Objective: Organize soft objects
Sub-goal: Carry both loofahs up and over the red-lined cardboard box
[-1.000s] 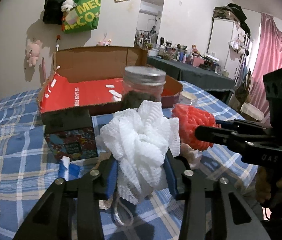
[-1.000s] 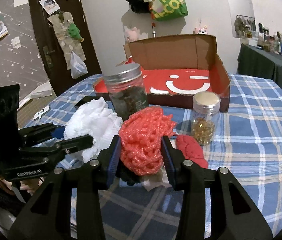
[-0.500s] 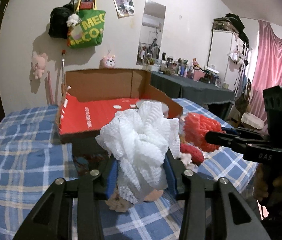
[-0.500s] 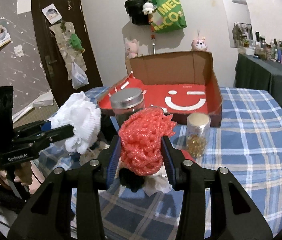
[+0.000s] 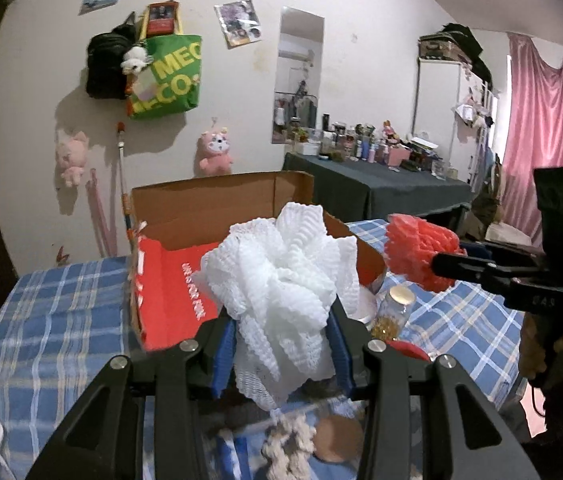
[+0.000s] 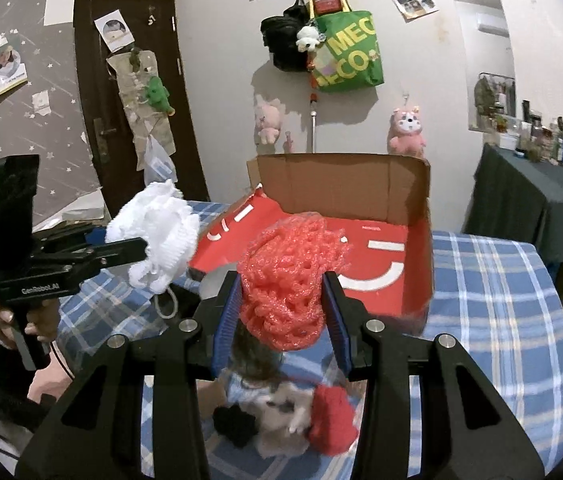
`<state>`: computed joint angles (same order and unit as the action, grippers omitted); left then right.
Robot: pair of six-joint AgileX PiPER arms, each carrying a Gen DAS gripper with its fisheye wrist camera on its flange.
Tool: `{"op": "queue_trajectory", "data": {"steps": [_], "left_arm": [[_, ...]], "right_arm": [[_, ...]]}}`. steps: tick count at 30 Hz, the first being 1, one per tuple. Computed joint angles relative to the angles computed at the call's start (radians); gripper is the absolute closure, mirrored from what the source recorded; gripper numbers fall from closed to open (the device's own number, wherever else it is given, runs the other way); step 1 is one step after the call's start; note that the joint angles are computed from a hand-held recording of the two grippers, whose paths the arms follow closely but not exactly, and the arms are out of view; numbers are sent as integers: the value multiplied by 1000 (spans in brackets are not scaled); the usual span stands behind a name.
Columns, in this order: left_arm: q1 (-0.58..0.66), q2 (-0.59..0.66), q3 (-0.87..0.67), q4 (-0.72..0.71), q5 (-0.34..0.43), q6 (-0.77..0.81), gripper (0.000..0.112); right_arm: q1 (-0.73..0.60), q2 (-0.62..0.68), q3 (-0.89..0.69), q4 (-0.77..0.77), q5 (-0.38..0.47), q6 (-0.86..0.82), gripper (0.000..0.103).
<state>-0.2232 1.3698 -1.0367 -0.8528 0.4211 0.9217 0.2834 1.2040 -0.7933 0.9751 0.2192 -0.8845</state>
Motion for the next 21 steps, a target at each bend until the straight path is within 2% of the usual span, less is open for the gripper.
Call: {"op": "queue_trajectory", "data": {"steps": [5, 12, 19, 21], "left_arm": [[-1, 106, -161, 104, 79, -74, 68], [-20, 279, -408, 272, 169, -196, 68], [-39, 550, -776, 478, 319, -371, 68], [-44, 650, -924, 533, 381, -421, 68]], "right_arm": [[-65, 100, -147, -44, 127, -6, 64], [-106, 290, -412, -234, 283, 121, 64], [-117, 554, -752, -434, 445, 307, 64], [-120, 664, -900, -501, 509, 382, 64]]}}
